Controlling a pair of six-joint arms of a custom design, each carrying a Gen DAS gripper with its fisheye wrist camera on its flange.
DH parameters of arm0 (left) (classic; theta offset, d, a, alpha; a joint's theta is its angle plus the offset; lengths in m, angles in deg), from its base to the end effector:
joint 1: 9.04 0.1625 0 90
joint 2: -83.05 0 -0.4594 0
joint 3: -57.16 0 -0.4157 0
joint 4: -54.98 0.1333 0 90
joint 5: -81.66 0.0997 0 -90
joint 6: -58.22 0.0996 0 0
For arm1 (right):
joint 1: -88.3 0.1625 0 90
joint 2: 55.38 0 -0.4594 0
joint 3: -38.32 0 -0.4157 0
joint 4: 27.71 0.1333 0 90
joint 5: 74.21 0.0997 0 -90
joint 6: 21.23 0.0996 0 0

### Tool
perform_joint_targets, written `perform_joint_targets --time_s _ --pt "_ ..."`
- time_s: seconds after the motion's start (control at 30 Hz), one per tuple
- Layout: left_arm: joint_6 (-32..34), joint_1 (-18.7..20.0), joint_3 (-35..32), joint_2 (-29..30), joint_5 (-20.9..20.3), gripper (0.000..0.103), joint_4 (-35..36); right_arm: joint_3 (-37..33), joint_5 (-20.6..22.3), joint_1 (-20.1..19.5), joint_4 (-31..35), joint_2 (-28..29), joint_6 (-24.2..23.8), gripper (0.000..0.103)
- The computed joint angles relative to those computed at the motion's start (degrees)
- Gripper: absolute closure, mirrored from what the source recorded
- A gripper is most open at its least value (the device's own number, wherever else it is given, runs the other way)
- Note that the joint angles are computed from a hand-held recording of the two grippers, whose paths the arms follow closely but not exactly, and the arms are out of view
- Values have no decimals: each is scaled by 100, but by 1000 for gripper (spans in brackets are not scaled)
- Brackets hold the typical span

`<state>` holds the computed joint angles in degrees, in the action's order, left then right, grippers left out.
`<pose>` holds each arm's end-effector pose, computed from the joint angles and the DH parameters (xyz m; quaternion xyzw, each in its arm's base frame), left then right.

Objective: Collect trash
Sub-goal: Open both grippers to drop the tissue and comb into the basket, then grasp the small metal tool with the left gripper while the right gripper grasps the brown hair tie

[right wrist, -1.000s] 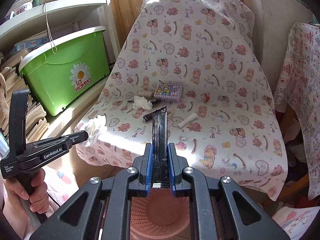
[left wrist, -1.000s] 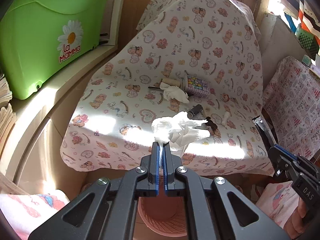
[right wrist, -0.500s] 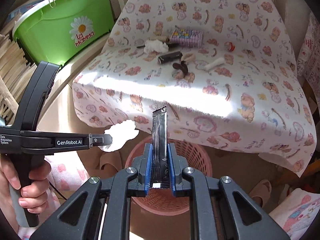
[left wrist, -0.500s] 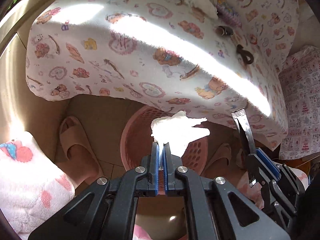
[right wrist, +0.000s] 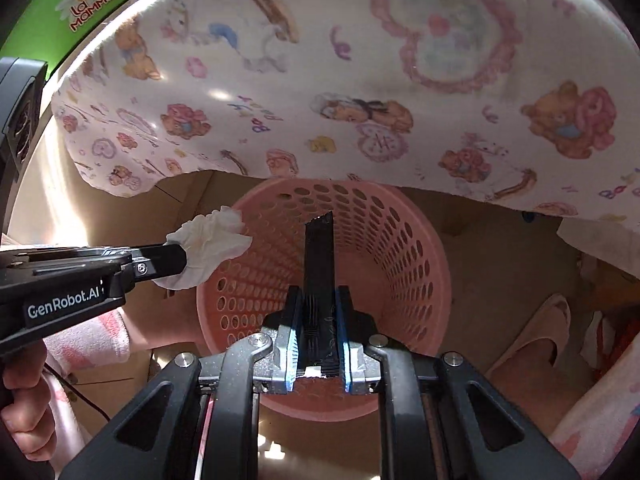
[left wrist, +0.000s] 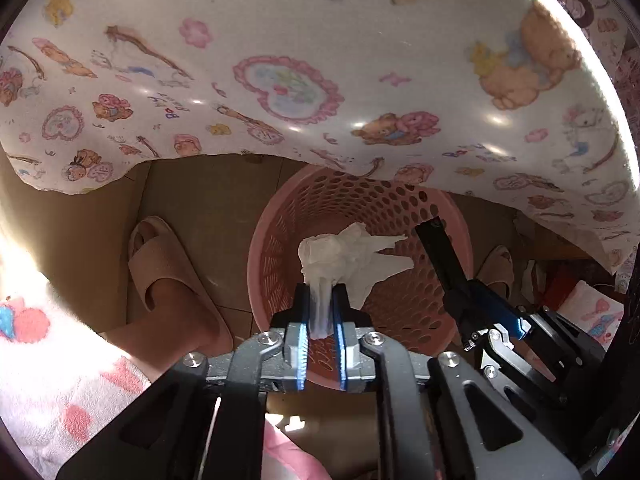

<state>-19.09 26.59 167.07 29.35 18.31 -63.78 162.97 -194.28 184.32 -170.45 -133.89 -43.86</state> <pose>-0.3438 -0.4654 0.0623 -0.1344 0.9373 -0.1098 0.3023 0.1342 -0.4771 0.2388 0.2241 -0.9379 0.0176 0.2643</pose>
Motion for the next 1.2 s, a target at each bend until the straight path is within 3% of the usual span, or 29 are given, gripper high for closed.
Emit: perform_joint_targets --time_s 0.03,0.2,0.4,0.53,0.7,0.73,0.83,0.93,1.2 --pt "-8 11 -38 21 -14 78 55 -14 -10 -29 42 20 50 86" --pt "-7 -14 -98 51 46 62 129 -109 35 -114 118 60 115 82" --pt "-109 -197 -101 -115 322 57 352 -95 -131 64 -242 4 -48 72" --pt "-330 -449 -85 -312 813 51 676 -133 -17 214 -476 -177 -138 68" --pt "-500 -670 -338 -361 1465 33 1324 -117 71 416 -1181 -455 -414 36" --pt "-514 -718 -405 -341 1609 29 1471 -105 108 454 -1327 -507 -486 34" --pt "-426 -863 -552 -261 2076 21 1819 -137 205 532 -1519 -634 -579 33" --pt "-546 -927 -676 -171 2436 20 2299 -167 315 571 -1678 -734 -653 28" --pt "-704 -1059 -414 -399 2944 16 1992 -142 357 649 -2078 -823 -920 28"
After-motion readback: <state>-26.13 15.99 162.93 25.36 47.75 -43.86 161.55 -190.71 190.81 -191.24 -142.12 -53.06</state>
